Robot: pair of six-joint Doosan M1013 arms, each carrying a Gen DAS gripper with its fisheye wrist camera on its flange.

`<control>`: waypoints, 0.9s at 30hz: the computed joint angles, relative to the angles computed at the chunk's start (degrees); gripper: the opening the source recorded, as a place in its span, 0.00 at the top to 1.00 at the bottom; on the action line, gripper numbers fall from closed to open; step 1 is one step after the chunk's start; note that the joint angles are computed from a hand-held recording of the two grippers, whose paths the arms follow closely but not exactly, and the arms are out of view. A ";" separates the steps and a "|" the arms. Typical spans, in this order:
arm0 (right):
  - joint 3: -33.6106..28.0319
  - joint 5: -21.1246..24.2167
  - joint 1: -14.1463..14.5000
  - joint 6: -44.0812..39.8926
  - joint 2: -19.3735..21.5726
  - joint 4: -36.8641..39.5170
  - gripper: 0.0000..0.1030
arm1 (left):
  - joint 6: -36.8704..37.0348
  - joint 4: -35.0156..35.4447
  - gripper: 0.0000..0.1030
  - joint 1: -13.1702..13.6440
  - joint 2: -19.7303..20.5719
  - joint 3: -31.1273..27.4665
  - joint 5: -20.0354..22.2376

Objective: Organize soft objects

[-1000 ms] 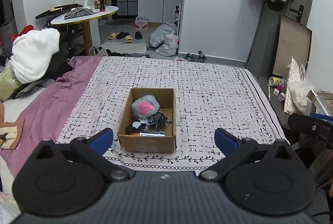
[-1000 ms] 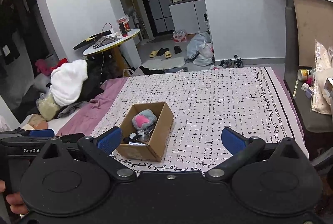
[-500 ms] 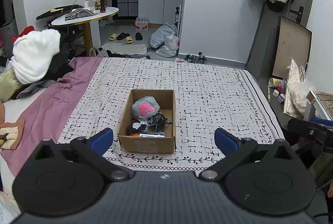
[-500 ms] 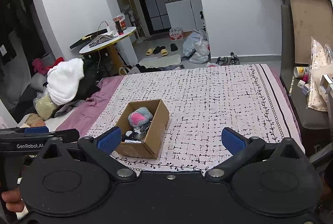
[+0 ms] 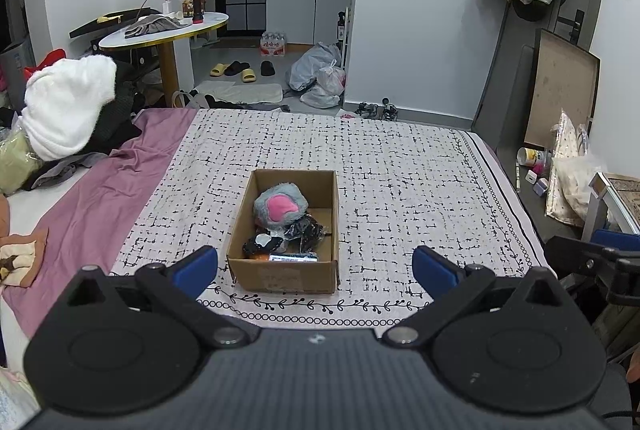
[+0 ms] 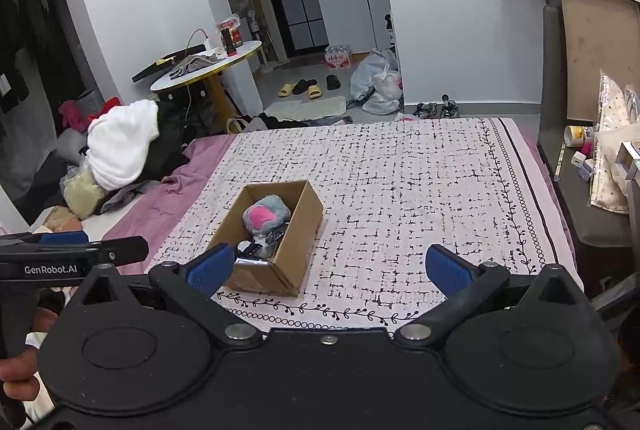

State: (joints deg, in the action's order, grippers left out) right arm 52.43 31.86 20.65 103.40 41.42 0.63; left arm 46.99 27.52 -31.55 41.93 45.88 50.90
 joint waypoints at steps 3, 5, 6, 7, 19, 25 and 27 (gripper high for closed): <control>0.14 -0.09 -0.03 -0.54 -0.09 0.34 0.00 | 0.49 -0.32 0.00 0.07 0.02 0.03 -0.03; 0.03 0.06 -0.07 -0.90 -0.01 0.65 0.00 | 0.70 -0.46 0.00 0.10 0.10 -0.08 0.10; -0.04 0.21 -0.11 -1.02 0.05 0.80 0.00 | 0.78 -0.50 0.00 0.07 0.14 -0.12 0.14; -0.18 0.39 -0.14 -1.10 0.15 0.91 0.00 | 0.84 -0.56 0.00 0.10 0.11 -0.07 0.08; -0.28 0.81 -0.10 -0.60 0.29 0.48 0.00 | 0.89 -0.69 0.00 0.09 0.15 0.04 0.15; -0.25 0.66 0.02 -0.53 0.32 0.02 0.00 | 1.50 -1.23 0.00 0.18 0.25 -0.06 0.02; -0.37 0.82 0.00 -0.24 0.39 -0.10 0.00 | 1.56 -1.59 0.00 0.24 0.24 -0.02 -0.06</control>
State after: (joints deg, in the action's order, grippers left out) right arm 52.06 32.68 20.65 103.16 41.81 0.53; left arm 48.55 25.94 -31.31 42.17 45.87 50.84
